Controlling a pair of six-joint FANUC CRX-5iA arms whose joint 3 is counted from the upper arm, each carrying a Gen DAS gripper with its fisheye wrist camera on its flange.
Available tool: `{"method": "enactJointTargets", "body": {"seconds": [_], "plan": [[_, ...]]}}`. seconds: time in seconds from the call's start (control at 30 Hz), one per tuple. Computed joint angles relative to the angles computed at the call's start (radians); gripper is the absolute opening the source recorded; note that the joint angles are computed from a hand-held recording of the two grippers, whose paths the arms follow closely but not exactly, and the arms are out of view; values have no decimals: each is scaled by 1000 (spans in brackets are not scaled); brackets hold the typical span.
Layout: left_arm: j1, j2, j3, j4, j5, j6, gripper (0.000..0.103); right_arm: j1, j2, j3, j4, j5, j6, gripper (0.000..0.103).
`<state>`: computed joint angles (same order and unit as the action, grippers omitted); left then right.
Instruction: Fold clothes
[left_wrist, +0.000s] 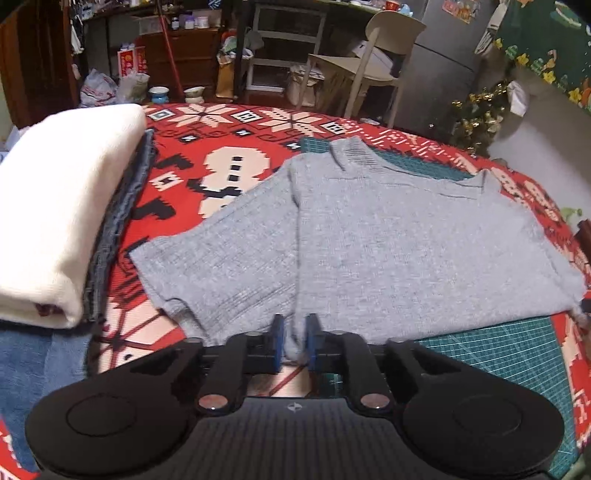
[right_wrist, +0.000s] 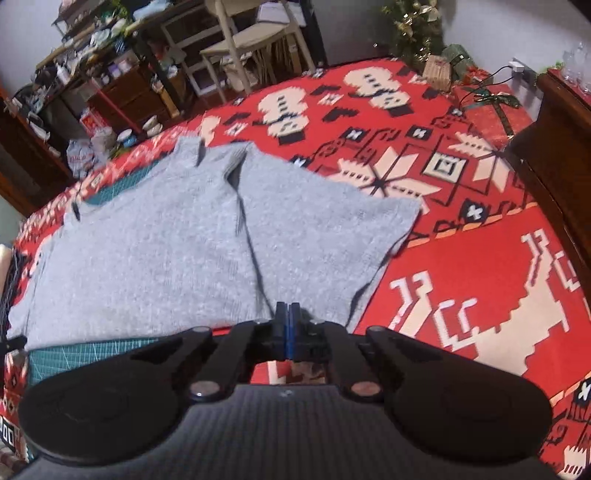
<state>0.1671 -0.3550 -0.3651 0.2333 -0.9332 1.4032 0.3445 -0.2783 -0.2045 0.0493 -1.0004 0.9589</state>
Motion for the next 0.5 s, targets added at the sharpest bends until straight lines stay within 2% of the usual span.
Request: {"method": "enactJointTargets", "body": {"seconds": [0.03,0.1,0.27,0.33,0.5], "plan": [[4,-3,-2,1,0,5,23,-10,-7,-8,9,11,-32,10],[15,-13,-9,6,2,16,24,-31,-16,-24,33,29,-104,14],[29,-42,-17,-5,30,63,25,-55,-11,-50,111,28,-225,18],[29,-44,-9,-36,34,106,26,-61,-5,-63,148,55,-260,24],[55,-63,-30,-11,67,124,28,-83,27,-80,204,136,-310,26]]}}
